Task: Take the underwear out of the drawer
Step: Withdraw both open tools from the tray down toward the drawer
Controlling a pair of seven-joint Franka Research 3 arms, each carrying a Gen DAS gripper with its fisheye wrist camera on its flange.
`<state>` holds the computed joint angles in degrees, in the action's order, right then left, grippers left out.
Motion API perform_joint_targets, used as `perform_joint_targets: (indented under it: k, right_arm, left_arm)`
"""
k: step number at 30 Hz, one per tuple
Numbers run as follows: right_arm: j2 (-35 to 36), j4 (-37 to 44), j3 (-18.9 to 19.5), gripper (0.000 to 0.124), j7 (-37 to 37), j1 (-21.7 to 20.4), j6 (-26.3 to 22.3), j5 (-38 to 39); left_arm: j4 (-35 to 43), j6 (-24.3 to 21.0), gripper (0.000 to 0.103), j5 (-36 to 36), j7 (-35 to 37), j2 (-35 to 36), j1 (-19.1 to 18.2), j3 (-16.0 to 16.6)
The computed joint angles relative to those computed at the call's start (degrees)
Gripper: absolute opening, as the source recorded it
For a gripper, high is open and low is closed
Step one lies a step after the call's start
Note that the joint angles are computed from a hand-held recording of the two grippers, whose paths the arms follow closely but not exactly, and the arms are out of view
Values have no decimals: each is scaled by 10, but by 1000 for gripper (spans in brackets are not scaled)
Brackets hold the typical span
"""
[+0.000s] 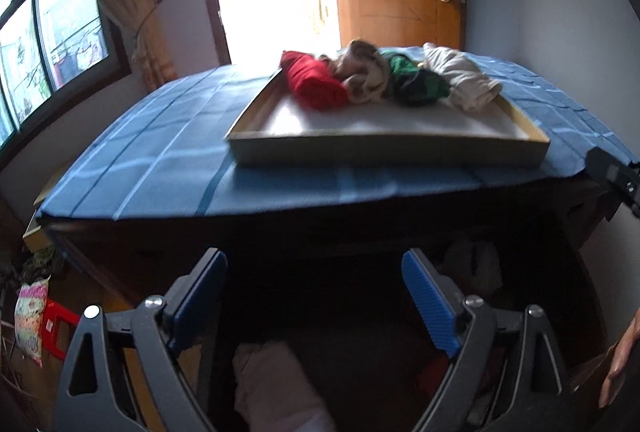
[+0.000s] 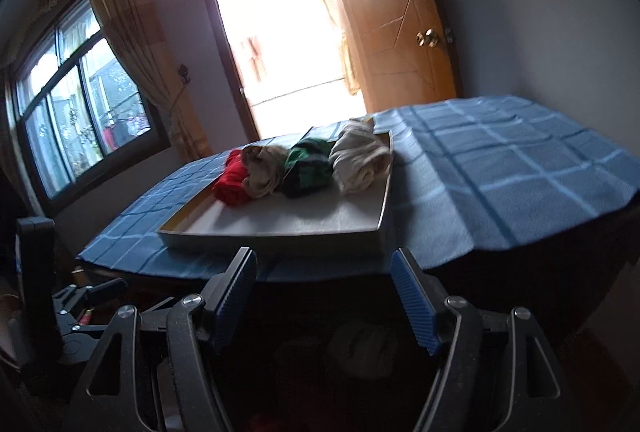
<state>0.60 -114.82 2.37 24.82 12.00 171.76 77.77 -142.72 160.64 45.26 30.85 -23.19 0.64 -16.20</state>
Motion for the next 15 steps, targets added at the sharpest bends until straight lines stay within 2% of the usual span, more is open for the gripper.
perform_joint_targets:
  k: [5,8,10,15]
  right_arm:
    - [-16,-30,-4,72,16,0,-7,-27]
    - [-15,-52,-3,72,76,4,19,-97]
    - [-16,-63,-5,72,113,2,9,-133]
    - [-19,-82,-8,72,132,3,-4,-164]
  left_arm:
    - [-35,-12,91,-10,5,-21,2,8]
    - [-50,-15,91,-19,13,-27,1,15]
    - [-61,-15,91,-29,21,-33,1,21]
    - [-92,-17,91,-53,47,-56,-1,34]
